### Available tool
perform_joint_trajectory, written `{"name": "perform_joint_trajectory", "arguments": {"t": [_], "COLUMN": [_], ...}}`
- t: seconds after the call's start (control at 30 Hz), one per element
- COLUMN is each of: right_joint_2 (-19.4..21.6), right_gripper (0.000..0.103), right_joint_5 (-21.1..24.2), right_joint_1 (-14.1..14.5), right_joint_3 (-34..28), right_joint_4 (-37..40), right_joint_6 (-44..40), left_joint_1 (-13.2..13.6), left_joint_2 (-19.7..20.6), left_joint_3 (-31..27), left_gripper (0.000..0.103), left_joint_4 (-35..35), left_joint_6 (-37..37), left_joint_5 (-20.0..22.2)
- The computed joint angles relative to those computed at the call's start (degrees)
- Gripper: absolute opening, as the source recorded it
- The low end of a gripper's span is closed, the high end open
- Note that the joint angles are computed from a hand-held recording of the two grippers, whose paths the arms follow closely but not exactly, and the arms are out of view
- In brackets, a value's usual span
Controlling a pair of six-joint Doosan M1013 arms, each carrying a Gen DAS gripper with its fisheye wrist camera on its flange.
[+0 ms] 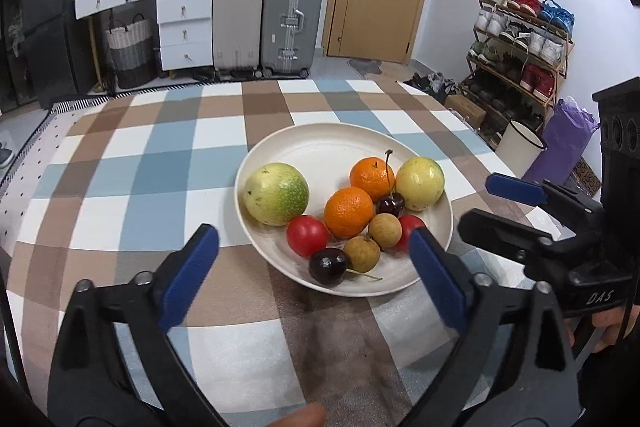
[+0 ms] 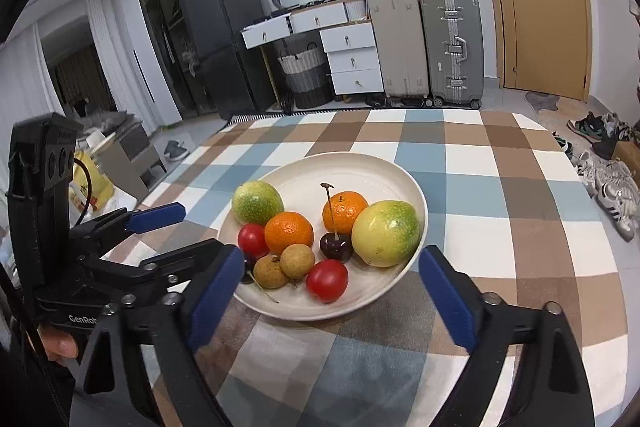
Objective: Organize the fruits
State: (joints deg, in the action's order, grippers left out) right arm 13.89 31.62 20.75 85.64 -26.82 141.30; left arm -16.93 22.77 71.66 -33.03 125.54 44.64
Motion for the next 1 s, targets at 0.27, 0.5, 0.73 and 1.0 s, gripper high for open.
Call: {"name": "perform_joint_trajectory", "arguments": {"t": [0.27, 0.5, 0.73, 1.0], "right_joint_2": [-2.4, -4.5, -5.9, -6.1], "right_gripper": [0.103, 0.103, 0.103, 0.103], "right_joint_5": [-1.7, -4.1, -5.2, -3.9], "right_joint_1": [2.1, 4.2, 5.3, 6.3], "right_joint_3": [3.2, 6.8, 9.6, 10.4], "right_joint_4": [-10.6, -23.9, -33.9, -40.7], "right_joint_6": [7.9, 18.4, 27.9, 32.3], "left_joint_1": [0.7, 1.6, 1.9, 2.2], "left_joint_2": [-3.7, -6.6, -8.4, -9.2], "left_joint_3": [4.9, 9.9, 13.7, 16.0], "left_gripper": [0.103, 0.103, 0.103, 0.103], "left_joint_4": [-3.5, -11.5, -17.6, -22.7], "left_joint_6": [3.5, 10.0, 16.5, 21.1], "left_joint_5": [-5.7, -10.7, -15.0, -18.2]}}
